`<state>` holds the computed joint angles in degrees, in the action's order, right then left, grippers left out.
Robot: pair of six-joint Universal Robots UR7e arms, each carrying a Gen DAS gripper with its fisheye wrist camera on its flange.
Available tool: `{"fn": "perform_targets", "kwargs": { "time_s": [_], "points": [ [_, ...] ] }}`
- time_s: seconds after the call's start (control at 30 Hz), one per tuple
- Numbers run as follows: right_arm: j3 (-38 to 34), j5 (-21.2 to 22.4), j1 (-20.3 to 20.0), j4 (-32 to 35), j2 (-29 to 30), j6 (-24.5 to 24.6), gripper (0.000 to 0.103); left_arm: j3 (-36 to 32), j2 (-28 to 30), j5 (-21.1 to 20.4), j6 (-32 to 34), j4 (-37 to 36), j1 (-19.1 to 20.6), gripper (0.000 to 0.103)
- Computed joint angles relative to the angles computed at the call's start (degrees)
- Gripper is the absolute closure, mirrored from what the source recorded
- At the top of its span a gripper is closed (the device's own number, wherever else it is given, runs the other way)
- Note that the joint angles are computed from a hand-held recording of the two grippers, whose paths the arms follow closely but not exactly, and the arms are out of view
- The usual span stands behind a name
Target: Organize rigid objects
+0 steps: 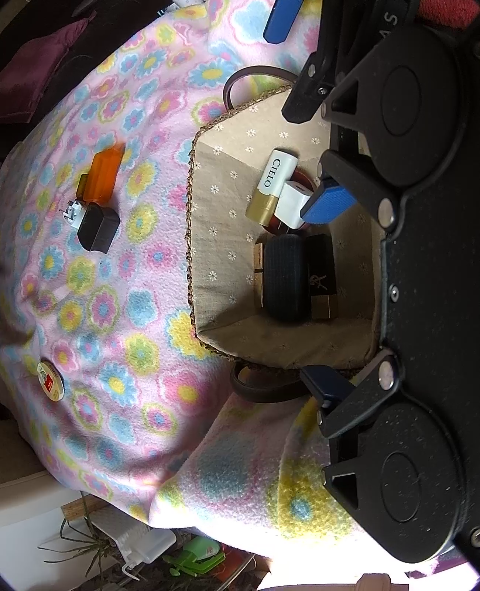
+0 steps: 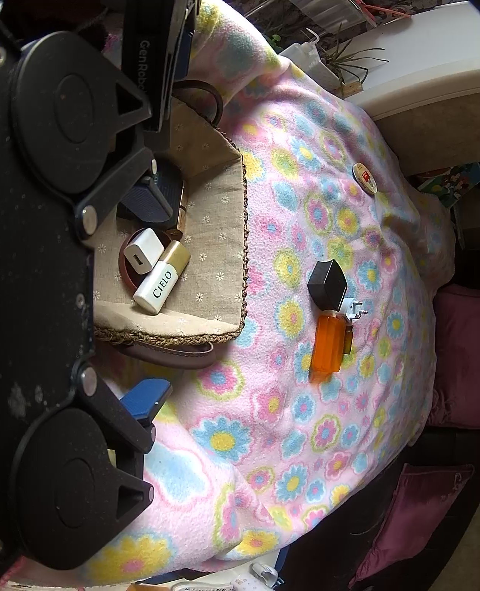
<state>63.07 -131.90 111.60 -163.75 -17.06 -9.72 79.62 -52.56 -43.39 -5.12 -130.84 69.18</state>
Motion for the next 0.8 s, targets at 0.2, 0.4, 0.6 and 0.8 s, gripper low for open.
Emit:
{"fn": "perform_targets", "kwargs": {
  "time_s": [0.2, 0.4, 0.6, 0.8],
  "points": [
    [-0.21, -0.46, 0.02, 0.12, 0.13, 0.32, 0.008, -0.24, 0.34, 0.85, -0.28, 0.86, -0.14, 0.022],
    [-0.75, -1.15, 0.09, 1.11, 0.31, 1.12, 0.007, -0.38, 0.45, 1.33, -0.27, 1.57, -0.23, 0.022],
    [-0.67, -1.95, 0.32, 0.93, 0.23, 1.41, 0.007, -0.11, 0.5, 1.89, 0.28, 1.35, -0.44, 0.022],
    [-1.48, -2.26, 0.45, 2.58, 0.51, 1.32, 0.007, -0.17, 0.88, 3.68, 0.43, 1.41, -0.7, 0.022]
  ]
}}
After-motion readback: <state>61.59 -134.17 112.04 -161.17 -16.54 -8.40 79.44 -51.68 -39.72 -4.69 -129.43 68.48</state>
